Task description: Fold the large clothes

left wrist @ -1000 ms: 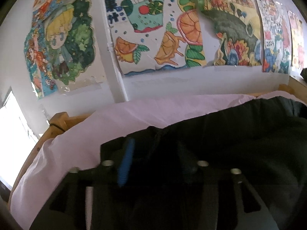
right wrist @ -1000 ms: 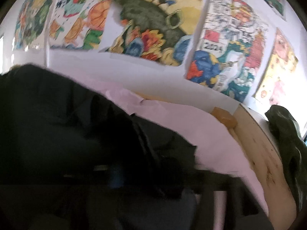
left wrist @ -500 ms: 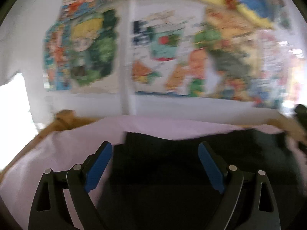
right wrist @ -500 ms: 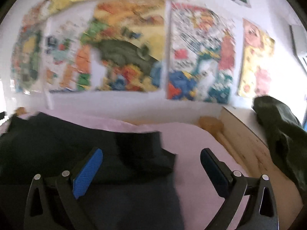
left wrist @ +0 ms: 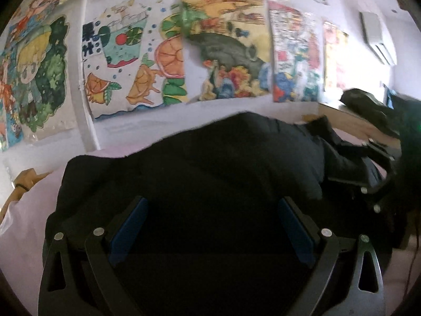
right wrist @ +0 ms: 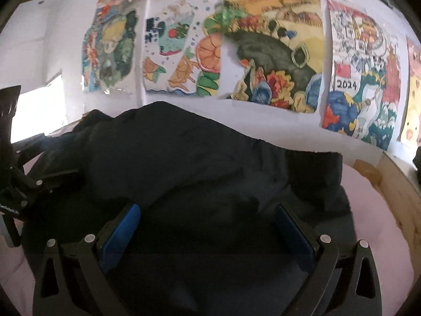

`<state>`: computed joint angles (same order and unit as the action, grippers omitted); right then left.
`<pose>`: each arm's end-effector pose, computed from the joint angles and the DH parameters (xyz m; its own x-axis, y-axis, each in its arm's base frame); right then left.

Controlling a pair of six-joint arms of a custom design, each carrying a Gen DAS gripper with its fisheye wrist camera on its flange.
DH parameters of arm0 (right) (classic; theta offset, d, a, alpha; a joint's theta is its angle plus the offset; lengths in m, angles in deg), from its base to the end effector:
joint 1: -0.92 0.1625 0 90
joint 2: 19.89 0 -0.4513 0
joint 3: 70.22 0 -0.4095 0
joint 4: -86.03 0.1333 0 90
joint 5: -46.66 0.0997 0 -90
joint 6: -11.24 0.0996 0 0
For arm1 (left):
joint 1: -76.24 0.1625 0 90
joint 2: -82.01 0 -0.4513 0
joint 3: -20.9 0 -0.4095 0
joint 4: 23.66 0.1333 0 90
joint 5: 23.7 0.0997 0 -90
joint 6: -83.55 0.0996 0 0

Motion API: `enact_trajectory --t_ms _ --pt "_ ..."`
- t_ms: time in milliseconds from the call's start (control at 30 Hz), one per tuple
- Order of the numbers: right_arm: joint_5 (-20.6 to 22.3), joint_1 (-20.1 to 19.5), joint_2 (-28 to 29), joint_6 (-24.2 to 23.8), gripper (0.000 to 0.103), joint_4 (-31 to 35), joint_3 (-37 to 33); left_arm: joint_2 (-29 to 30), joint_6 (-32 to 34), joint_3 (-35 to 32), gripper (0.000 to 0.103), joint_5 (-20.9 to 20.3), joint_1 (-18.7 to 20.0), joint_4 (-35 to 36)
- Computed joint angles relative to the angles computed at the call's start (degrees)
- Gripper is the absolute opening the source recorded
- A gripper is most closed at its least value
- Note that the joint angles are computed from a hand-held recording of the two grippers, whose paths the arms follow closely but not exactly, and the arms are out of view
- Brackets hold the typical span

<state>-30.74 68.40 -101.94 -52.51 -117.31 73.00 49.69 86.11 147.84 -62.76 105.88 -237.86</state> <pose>-0.0092 -0.4268 0.2698 -0.6386 -0.4132 0.6492 -0.7638 0.4431 -0.4693 -0.3009 -0.4136 -0.0097 -0.6104 0.3770 -0.6967 0.7839 0.4137 -0.4630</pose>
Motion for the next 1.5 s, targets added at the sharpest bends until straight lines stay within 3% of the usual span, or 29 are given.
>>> enact_trajectory --t_ms 200,433,567,867,1033,1167,1300,1500 --pt "-6.6 4.3 5.5 2.9 0.103 -0.3 -6.1 0.8 0.6 -4.3 0.100 2.1 3.0 3.1" --pt "-10.9 6.3 10.7 4.5 0.103 2.3 -13.2 -1.7 -5.2 -9.3 0.102 0.2 9.0 13.6" --pt "-13.8 6.6 12.6 7.6 0.103 10.9 -18.2 -4.0 -9.2 -12.5 0.102 -4.7 12.9 26.5" --pt "-15.9 5.3 16.2 12.5 0.103 24.1 -25.4 -3.3 -9.9 -16.0 0.102 -7.1 16.8 32.9" --pt "-15.0 4.7 15.3 12.6 0.103 23.3 -24.1 -3.1 -8.6 -14.4 0.102 -5.8 16.1 29.9" --pt "-9.3 2.6 12.6 10.8 0.103 17.4 -19.2 -3.3 -6.2 -11.4 0.102 -6.1 14.9 23.4" --pt "-4.2 0.8 8.4 11.6 0.103 22.3 -18.2 -4.1 -8.7 -11.2 0.102 -3.9 13.7 27.3" --pt "-2.9 0.4 3.1 12.9 0.103 19.1 -14.7 -4.7 -14.0 -10.2 0.102 1.4 10.7 27.1"
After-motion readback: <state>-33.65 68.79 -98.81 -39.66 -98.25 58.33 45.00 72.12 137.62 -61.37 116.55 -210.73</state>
